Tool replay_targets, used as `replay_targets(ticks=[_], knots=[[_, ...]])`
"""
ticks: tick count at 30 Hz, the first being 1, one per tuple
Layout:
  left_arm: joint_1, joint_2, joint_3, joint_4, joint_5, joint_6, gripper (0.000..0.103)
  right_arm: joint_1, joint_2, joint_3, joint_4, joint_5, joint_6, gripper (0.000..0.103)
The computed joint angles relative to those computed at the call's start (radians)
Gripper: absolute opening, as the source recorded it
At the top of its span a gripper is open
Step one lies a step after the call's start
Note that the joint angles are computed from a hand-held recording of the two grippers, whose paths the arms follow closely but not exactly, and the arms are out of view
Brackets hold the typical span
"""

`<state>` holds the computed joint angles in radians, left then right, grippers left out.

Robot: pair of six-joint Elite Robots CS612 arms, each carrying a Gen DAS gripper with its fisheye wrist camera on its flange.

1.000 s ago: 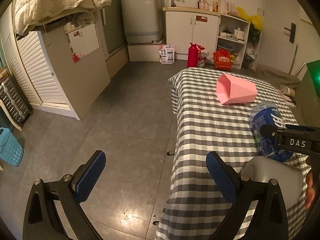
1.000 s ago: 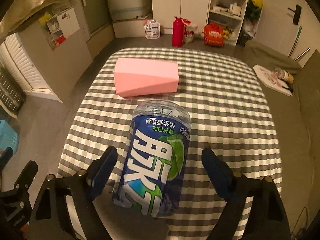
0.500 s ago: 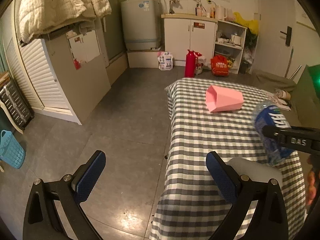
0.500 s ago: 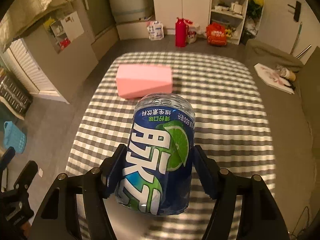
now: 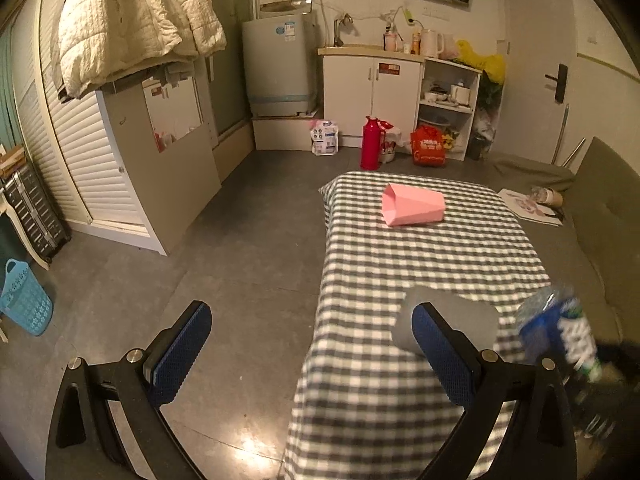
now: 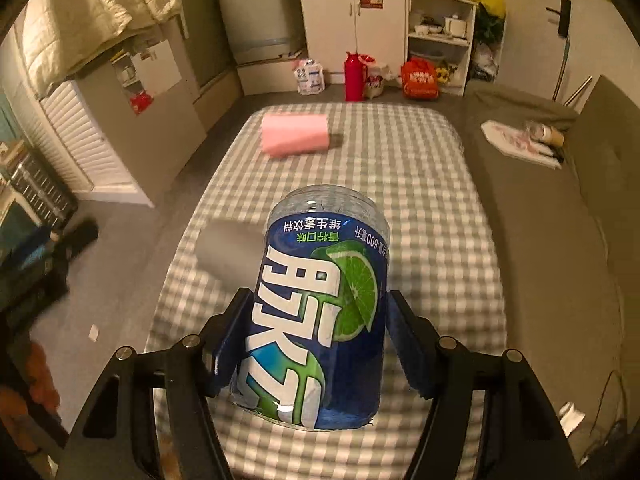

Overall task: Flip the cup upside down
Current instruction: 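Carry the held bottle with the right gripper toward the left gripper, then close the left gripper on the bottle while the right gripper releases it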

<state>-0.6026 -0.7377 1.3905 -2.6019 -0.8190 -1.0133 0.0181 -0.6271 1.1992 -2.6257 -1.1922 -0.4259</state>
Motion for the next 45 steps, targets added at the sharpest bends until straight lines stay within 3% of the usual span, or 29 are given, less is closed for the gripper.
replay_targets(ticks=[8,16,20,22,27,30,37,45], knots=[[-0.020,-0.010,0.033,0.042,-0.075,-0.052,0.103,0.011,-0.015,0.104,-0.011,-0.005,-0.036,0.066],[-0.024,0.008,0.017,0.074,-0.137,-0.068,0.103,0.000,0.007,0.089,0.030,-0.015,-0.033,0.067],[-0.028,0.015,-0.005,0.097,-0.133,-0.056,0.103,-0.011,0.012,0.082,0.047,0.028,-0.035,0.068],[-0.030,0.018,-0.018,0.115,-0.124,-0.047,0.103,-0.017,0.010,0.076,0.071,0.045,-0.045,0.074],[-0.033,0.025,-0.055,0.151,-0.121,-0.043,0.103,-0.048,-0.019,0.107,0.011,0.122,-0.039,0.083],[-0.034,0.032,-0.076,0.145,-0.138,-0.038,0.103,-0.063,-0.037,0.126,-0.056,0.108,-0.053,0.084],[-0.038,0.084,-0.163,0.081,-0.277,0.064,0.103,-0.100,-0.048,0.139,-0.163,0.013,-0.041,0.084],[-0.020,0.162,-0.284,0.145,-0.444,0.102,0.101,-0.122,-0.031,0.124,-0.149,-0.004,-0.013,0.084]])
